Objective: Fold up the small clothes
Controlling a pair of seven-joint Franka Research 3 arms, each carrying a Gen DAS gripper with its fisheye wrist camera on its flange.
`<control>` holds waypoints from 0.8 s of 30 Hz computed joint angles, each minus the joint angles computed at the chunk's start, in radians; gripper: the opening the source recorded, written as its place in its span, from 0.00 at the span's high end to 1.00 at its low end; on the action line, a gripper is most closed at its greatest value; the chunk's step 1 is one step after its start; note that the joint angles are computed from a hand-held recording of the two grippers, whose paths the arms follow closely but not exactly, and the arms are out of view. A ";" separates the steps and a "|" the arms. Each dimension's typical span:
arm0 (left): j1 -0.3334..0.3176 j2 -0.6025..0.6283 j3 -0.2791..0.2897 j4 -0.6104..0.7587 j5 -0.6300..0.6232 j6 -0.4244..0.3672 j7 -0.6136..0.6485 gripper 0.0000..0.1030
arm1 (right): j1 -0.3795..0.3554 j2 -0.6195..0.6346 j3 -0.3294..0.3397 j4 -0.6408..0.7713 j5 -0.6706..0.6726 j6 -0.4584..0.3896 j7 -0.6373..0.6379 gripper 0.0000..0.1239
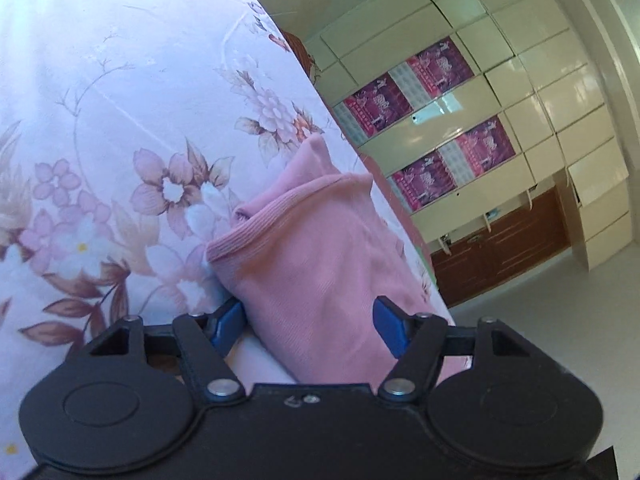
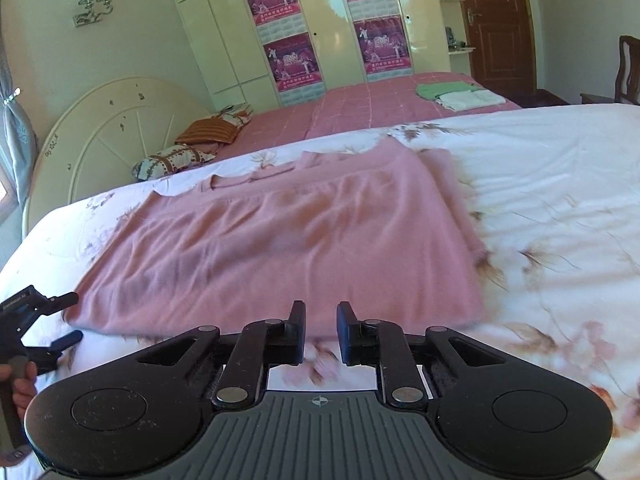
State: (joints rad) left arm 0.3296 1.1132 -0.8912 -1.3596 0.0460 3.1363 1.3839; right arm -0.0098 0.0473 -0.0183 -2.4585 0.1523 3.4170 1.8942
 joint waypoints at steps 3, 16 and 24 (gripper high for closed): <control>-0.077 0.017 0.060 0.083 -0.015 0.012 -0.031 0.48 | -0.011 0.076 0.019 0.101 -0.022 -0.018 0.033 0.86; -0.062 -0.080 0.104 -0.077 -0.003 0.089 -0.236 0.49 | 0.021 0.215 0.031 0.310 0.134 -0.061 -0.152 0.86; -0.197 0.119 0.113 0.286 0.006 0.052 -0.313 0.48 | -0.165 0.262 0.219 0.354 0.110 -0.069 -0.169 0.86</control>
State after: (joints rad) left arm 0.1327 1.2317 -0.7785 -1.0734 0.0521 3.1887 1.0710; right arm -0.1752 0.3097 0.2004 -2.1044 0.2619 3.3476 1.7254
